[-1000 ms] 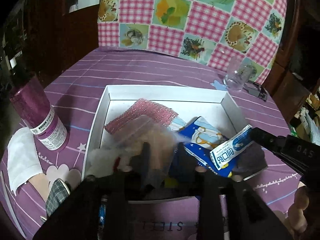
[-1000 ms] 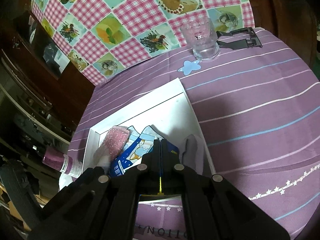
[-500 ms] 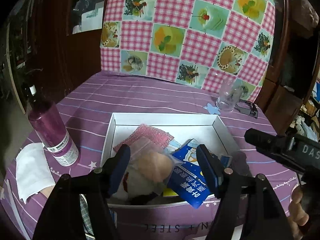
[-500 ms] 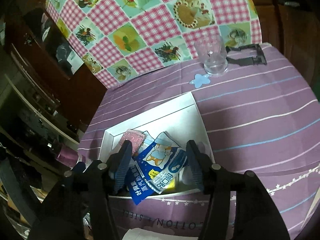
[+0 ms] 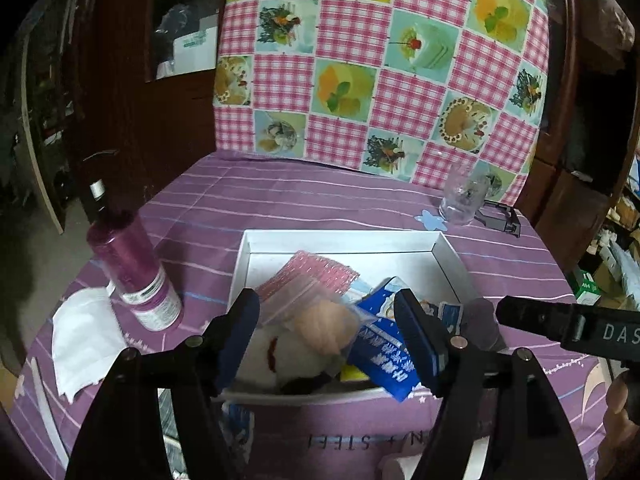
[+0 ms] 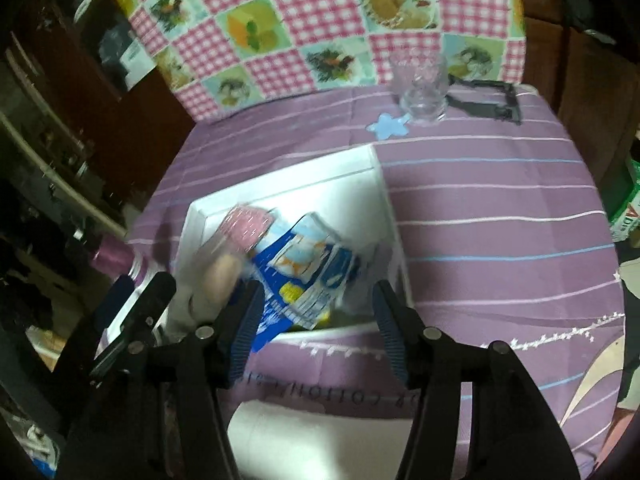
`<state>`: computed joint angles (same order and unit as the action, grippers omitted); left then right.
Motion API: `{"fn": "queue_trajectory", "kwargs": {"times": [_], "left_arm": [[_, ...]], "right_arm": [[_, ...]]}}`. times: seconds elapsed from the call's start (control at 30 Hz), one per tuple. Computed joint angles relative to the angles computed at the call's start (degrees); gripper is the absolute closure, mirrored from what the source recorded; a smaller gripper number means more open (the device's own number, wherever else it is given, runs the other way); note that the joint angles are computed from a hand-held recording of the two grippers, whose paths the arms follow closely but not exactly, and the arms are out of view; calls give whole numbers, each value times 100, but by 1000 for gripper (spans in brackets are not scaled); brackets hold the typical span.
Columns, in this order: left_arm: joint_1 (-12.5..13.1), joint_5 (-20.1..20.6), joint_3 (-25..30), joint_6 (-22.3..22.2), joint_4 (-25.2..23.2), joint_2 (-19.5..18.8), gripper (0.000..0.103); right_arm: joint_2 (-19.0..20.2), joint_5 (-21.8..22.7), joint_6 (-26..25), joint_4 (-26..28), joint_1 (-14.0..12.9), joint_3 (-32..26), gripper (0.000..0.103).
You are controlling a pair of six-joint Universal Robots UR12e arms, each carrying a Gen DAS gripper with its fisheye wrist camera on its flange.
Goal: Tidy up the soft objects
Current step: 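Lower and release the clear bag and tube packet into the box with both tools, then move the right tool down and grasp the green plaid pouch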
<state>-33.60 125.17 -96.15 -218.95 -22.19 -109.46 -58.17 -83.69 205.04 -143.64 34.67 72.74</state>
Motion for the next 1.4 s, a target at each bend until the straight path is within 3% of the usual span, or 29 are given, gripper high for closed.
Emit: {"fn": "queue_trajectory", "kwargs": {"times": [0.1, 0.23, 0.37, 0.6, 0.9, 1.27, 1.4], "left_arm": [[1, -101, -167, -158, -13, 131, 33], [-66, 169, -342, -385, -269, 270, 33], [-125, 319, -601, -664, -336, 445, 33], [-208, 378, -937, -1084, -461, 704, 33], [-351, 501, -1137, -1618, -1036, 1005, 33], [-316, 214, -1486, -2036, -1198, 1270, 32], [-281, 38, -1660, -2045, -996, 1336, 32]], "right_arm": [[-35, 274, -88, 243, -6, -25, 46], [-38, 119, -310, 486, 101, -121, 46], [-52, 268, -535, 596, 160, -152, 46], [-104, 296, -746, 796, 233, -135, 46], [-14, 422, -1113, 1336, 346, -294, 46], [82, 648, -1560, 1648, 453, -457, 46], [60, 502, -1650, 1545, 501, -428, 46]]}}
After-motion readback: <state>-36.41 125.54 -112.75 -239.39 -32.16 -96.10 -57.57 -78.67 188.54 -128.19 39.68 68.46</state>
